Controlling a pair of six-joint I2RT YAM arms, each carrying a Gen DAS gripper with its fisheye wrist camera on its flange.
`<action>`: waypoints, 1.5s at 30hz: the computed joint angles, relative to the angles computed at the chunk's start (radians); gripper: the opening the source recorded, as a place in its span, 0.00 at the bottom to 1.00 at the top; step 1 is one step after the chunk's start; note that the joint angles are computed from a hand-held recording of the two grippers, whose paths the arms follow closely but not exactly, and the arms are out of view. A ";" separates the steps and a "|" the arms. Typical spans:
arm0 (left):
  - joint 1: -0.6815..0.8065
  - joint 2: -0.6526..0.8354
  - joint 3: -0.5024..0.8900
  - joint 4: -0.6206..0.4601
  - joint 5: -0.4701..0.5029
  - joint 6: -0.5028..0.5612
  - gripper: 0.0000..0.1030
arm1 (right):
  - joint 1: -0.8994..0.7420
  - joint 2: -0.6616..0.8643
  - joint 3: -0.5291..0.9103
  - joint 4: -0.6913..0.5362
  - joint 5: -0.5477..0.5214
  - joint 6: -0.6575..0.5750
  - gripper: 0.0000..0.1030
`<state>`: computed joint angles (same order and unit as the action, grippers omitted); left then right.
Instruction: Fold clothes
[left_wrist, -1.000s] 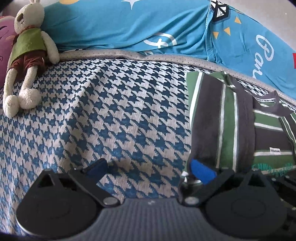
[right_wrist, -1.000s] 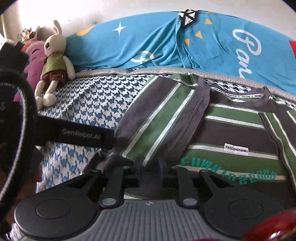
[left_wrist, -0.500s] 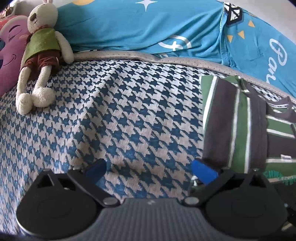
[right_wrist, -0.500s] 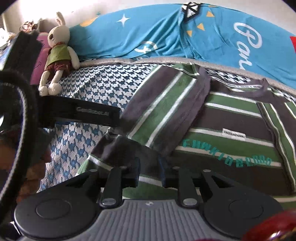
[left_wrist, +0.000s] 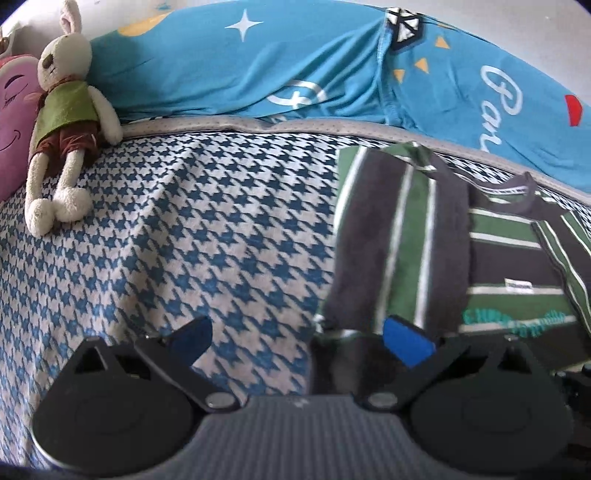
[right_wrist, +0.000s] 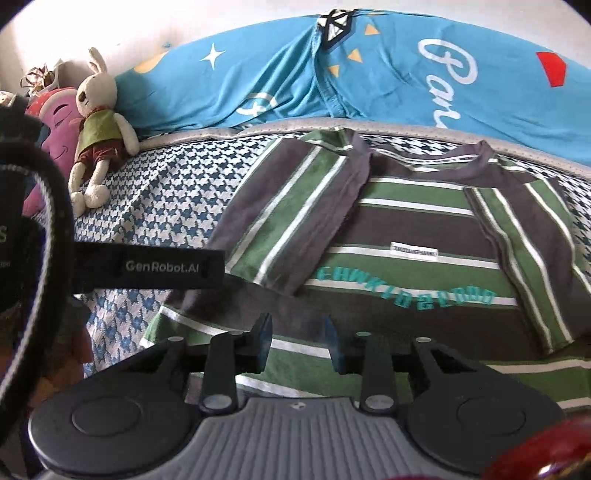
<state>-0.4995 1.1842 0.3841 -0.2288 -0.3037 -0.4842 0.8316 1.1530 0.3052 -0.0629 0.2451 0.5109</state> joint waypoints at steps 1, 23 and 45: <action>-0.024 -0.004 0.003 -0.012 -0.010 -0.017 1.00 | -0.003 -0.009 0.002 -0.018 0.005 0.001 0.32; -0.205 0.050 -0.056 0.017 -0.049 -0.052 1.00 | -0.151 -0.150 -0.085 -0.156 -0.037 -0.086 0.46; -0.282 0.014 -0.084 -0.033 -0.110 -0.150 1.00 | -0.288 -0.482 -0.065 -0.505 -0.101 -0.223 0.49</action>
